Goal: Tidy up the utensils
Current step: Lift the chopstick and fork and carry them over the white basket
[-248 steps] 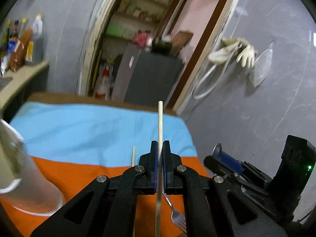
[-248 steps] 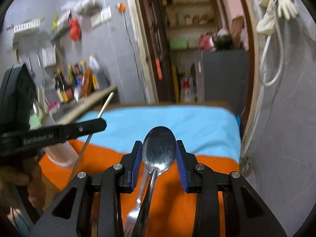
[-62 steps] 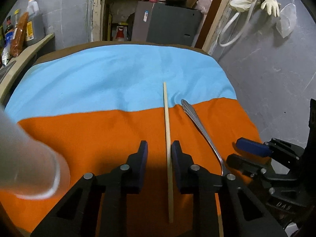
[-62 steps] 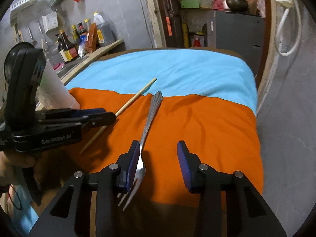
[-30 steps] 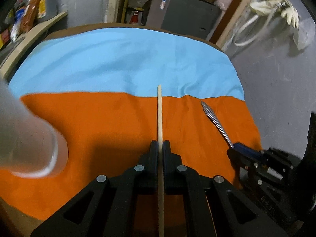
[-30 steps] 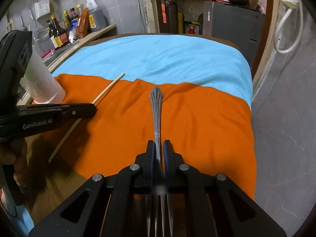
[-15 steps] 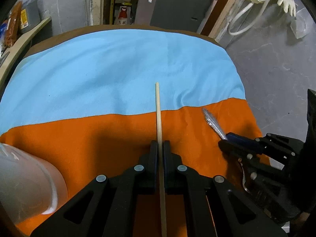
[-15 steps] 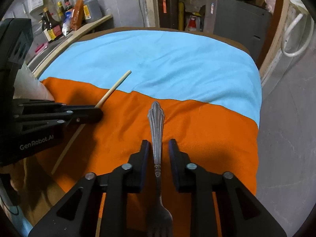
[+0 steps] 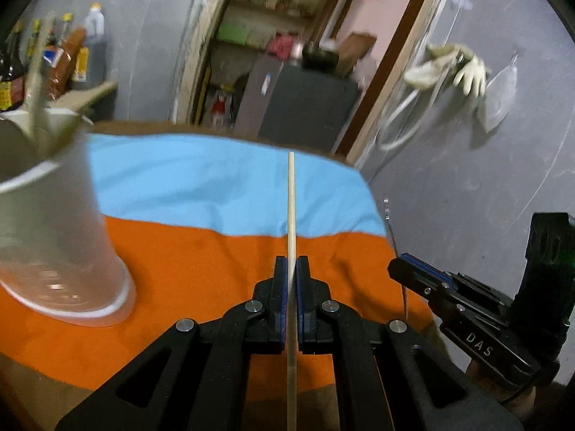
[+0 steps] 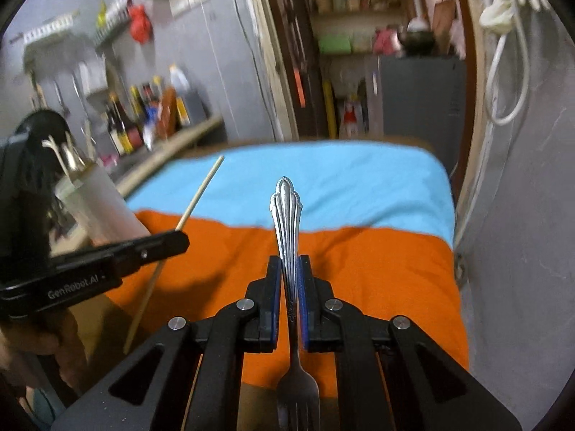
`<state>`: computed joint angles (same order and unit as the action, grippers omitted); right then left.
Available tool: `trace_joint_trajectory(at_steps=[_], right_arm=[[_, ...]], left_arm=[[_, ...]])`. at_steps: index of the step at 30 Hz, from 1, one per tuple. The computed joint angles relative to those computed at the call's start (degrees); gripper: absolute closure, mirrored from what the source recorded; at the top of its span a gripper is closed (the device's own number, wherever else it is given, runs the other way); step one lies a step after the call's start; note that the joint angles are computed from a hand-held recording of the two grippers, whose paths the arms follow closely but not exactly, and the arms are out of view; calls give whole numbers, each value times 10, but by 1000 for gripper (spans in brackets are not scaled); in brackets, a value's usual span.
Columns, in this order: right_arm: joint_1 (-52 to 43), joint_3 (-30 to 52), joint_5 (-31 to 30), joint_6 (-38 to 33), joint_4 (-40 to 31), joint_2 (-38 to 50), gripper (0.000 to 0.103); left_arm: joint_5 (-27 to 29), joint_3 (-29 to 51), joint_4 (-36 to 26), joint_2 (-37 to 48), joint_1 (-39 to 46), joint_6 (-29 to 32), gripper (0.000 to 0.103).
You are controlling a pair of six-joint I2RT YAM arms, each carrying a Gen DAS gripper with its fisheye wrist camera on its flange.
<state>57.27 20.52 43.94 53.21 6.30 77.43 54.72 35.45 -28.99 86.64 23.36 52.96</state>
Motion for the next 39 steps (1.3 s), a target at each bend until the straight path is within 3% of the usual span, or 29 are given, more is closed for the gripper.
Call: trace_joint_trajectory(at_steps=[8, 16, 28, 33, 36, 39], right_arm=[[42, 30, 92, -6, 19, 11, 97], [78, 67, 159, -23, -11, -13, 97], [89, 143, 191, -102, 11, 10, 97], [91, 175, 189, -154, 38, 19, 97], [88, 197, 181, -204, 76, 29, 97], [82, 223, 171, -266, 124, 44, 97]], left_arm=[[66, 39, -110, -15, 52, 91, 101], [122, 104, -239, 9, 102, 198, 101], [180, 282, -466, 116, 166, 343, 101], [223, 393, -503, 177, 183, 302, 101], [246, 458, -468, 207, 186, 217, 101], [266, 491, -351, 219, 188, 69, 101]])
